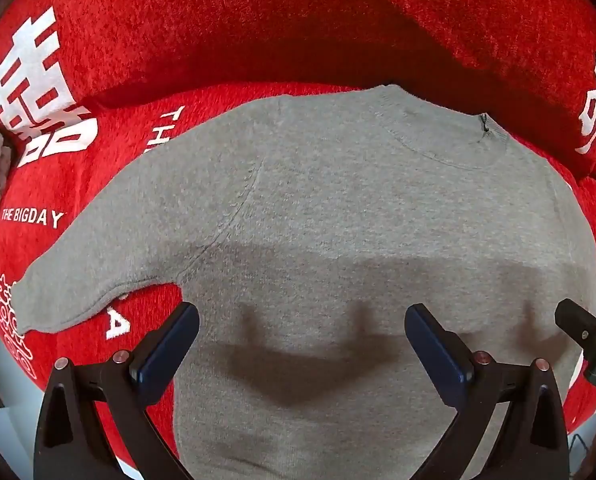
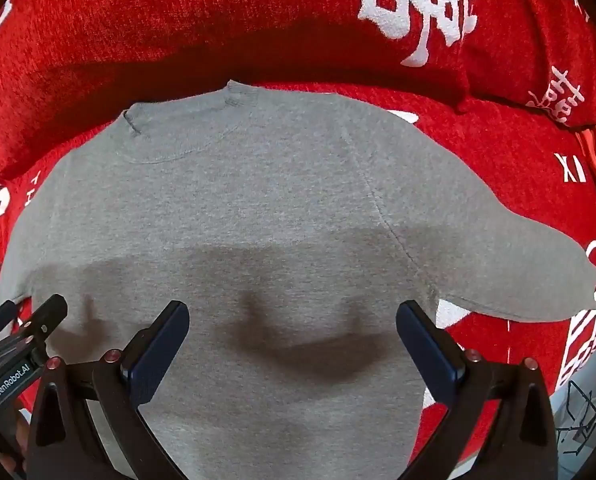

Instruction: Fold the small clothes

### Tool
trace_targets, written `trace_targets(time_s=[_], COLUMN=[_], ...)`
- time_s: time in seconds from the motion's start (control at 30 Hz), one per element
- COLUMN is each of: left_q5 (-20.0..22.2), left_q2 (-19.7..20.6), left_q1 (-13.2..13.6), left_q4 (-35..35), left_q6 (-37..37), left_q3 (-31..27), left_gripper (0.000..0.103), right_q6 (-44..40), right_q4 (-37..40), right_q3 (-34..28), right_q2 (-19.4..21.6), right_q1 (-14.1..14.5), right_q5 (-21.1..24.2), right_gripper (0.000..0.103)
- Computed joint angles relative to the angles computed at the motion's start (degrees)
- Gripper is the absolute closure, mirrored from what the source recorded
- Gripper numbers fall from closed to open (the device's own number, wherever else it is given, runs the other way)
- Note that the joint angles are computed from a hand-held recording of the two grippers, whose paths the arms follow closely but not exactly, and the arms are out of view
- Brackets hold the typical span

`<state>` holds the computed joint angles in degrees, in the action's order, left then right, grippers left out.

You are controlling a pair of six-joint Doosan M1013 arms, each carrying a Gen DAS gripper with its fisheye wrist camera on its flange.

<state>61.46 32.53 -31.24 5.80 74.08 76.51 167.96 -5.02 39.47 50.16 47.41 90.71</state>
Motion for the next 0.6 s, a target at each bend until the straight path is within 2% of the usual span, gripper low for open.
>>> trace_targets(time_s=[0.17,0.6], left_q5=[0.27,0.16], left_q2=[0.11,-0.10], left_q1=[-0.02,-0.30], left_q4=[-0.27,0.67], left_q6=[-0.25,-1.39], left_q3=[-0.28,0.00], left_gripper=[0.000,0.000], right_q6=[-0.08,-0.11], right_q4=[-0.42,1.14], right_q3=[-1.75,-0.76], right_q2=[0.89,0.41], right_q1=[0.22,-0.24], right_q5=[1.41,-0.25], right_gripper=[0.000,0.000])
